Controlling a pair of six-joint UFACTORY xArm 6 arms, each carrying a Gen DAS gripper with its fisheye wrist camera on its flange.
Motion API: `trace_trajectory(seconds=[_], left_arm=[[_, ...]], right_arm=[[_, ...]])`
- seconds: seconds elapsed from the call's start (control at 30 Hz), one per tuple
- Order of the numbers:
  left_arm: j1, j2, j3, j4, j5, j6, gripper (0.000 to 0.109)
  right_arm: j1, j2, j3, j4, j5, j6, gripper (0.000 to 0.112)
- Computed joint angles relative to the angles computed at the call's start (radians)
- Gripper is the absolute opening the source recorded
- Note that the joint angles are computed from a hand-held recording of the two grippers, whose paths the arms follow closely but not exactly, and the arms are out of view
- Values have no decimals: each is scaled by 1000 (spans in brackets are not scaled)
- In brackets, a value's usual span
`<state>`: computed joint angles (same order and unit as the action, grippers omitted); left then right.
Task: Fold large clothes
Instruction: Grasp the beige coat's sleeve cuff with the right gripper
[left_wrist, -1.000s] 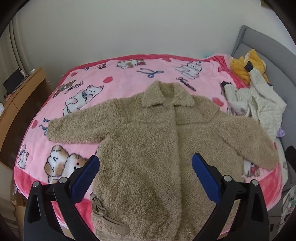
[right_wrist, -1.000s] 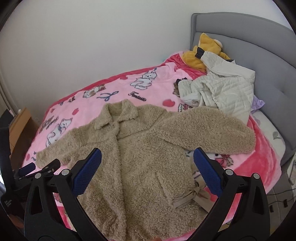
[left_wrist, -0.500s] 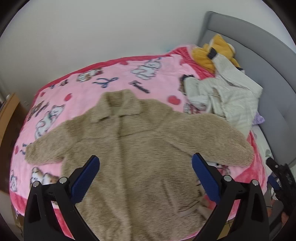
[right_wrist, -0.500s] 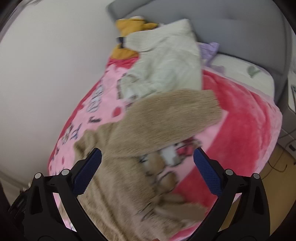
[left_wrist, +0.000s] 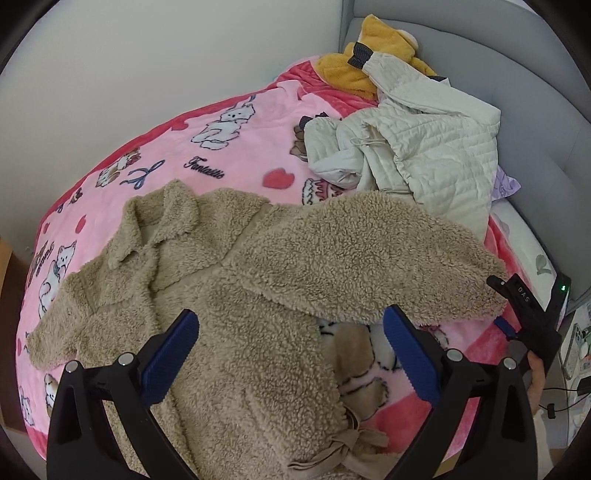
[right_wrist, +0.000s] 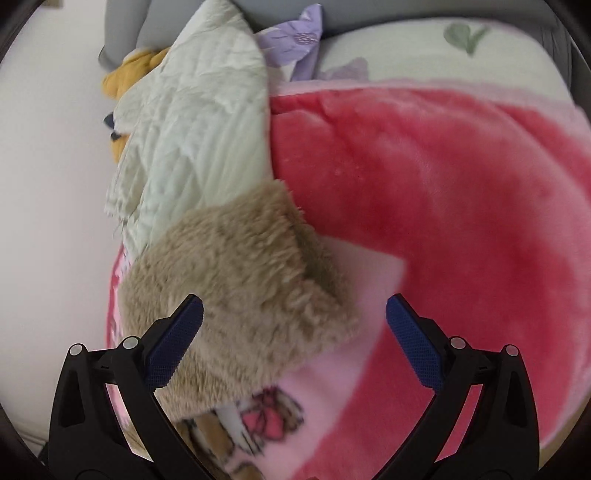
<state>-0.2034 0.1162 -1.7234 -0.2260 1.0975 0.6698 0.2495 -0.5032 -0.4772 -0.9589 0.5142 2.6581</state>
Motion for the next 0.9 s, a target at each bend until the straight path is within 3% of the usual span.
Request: trace_trajectory(seconds=[0.17,0.23,0.27,0.3,0.37,0.5,0.73,0.9], left_arm=[[-10,35,-34,19,6,-20,98],[-10,46,-44,29,10,-30,98],[-10,50,-48,33,12,-33,98],[-8,56,-55,37,16,-37,98],[-8,61,-59,51,17,-44,98],[-1,66,-70,61,21,-52,98],[27,78,-116,55,25,-73,98],[85,119,-202,50,34,-99,98]], right_arm=[[-48,86,-39,-126,-55,79,96],[-52,106,-57,-166,-55,113,91],[-63,114,-62,-226,-75,160,85],[-67,114,-62,-276,-92,208,64],[-62,111,-68,-320,-88,242,50],[-31,81,-81,-259,-34,138,23],[71,5,-185,-182,115,-107,19],[104,115,-446,-188,120,-351,18]])
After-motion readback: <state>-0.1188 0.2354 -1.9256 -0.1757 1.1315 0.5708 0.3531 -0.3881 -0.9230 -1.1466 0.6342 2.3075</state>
